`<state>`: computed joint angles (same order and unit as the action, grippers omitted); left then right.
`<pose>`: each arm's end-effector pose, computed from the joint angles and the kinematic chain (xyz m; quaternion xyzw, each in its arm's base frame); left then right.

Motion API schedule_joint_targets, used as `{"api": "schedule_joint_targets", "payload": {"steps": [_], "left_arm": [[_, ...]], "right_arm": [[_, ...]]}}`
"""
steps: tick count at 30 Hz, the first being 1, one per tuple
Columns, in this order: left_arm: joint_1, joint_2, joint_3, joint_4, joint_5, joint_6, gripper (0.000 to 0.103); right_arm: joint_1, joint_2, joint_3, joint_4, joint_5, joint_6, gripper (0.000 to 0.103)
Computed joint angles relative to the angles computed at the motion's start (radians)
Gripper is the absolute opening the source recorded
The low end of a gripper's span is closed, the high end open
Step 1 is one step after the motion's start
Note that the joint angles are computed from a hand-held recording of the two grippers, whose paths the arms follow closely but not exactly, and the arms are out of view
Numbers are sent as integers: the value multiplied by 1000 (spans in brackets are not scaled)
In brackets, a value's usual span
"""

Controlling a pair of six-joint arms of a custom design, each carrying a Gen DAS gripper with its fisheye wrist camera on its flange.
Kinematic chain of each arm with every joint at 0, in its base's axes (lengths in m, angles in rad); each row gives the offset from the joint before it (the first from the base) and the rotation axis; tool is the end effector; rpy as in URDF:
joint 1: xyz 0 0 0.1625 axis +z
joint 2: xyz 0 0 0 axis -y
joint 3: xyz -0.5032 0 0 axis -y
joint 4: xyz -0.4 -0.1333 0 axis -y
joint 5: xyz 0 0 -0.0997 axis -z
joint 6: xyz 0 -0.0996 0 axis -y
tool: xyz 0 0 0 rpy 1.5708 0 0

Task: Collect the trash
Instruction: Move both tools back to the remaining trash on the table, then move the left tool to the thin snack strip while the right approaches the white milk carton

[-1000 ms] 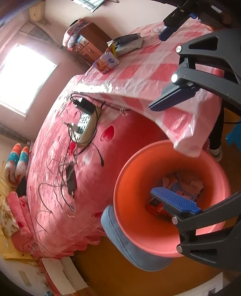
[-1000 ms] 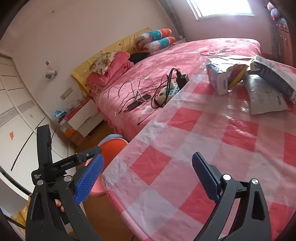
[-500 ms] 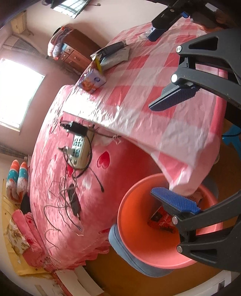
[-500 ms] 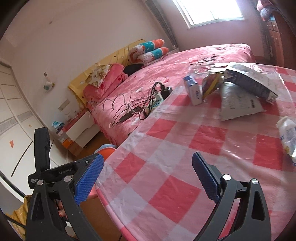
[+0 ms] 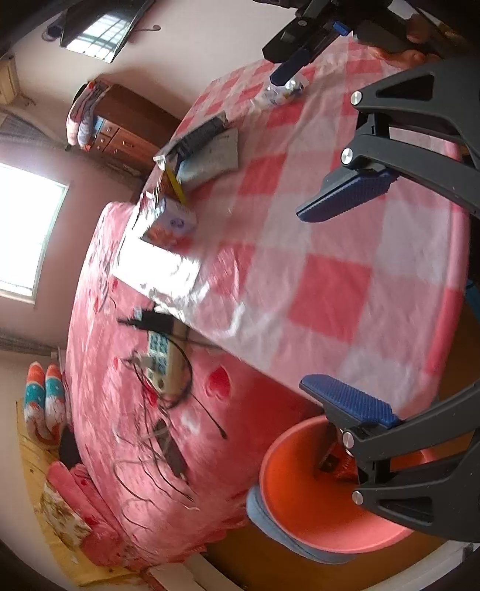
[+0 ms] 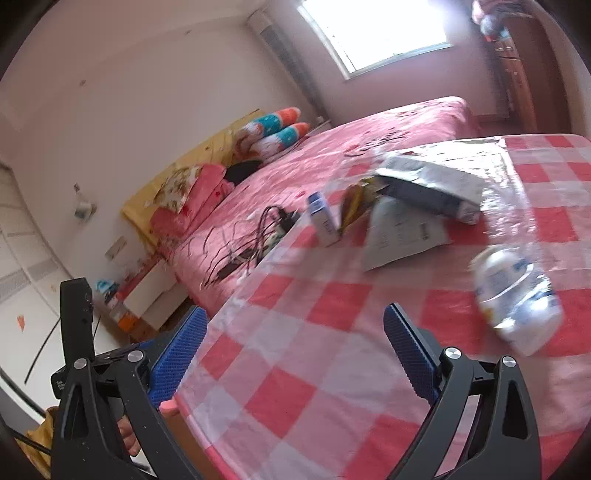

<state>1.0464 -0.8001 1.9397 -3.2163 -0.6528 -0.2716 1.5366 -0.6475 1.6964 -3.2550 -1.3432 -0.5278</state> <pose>-0.1337 -0.6554 0.1555 -0.0006 0.8750 -0.3731 0.3085 0.1304 -0.7435 0.1003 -0.2650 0.9066 -0.3281 0.0176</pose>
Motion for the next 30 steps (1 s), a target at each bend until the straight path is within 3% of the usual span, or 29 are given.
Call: {"api": "schedule_joint_targets", "payload": {"steps": [5, 14, 20, 24, 30], "left_arm": [[-18, 48, -101, 10, -11, 72, 85], [-19, 204, -433, 44, -79, 186, 85], [22, 343, -748, 254, -95, 105, 85], [53, 450, -997, 469, -79, 9, 85], [85, 568, -1261, 736, -44, -105, 85]], "right_arm": [[-30, -18, -9, -51, 13, 39, 95], [-84, -37, -39, -121, 18, 103, 95], [-116, -40, -67, -98, 37, 161, 95], [-132, -45, -75, -77, 48, 170, 95], [-147, -60, -67, -71, 69, 179, 95]]}}
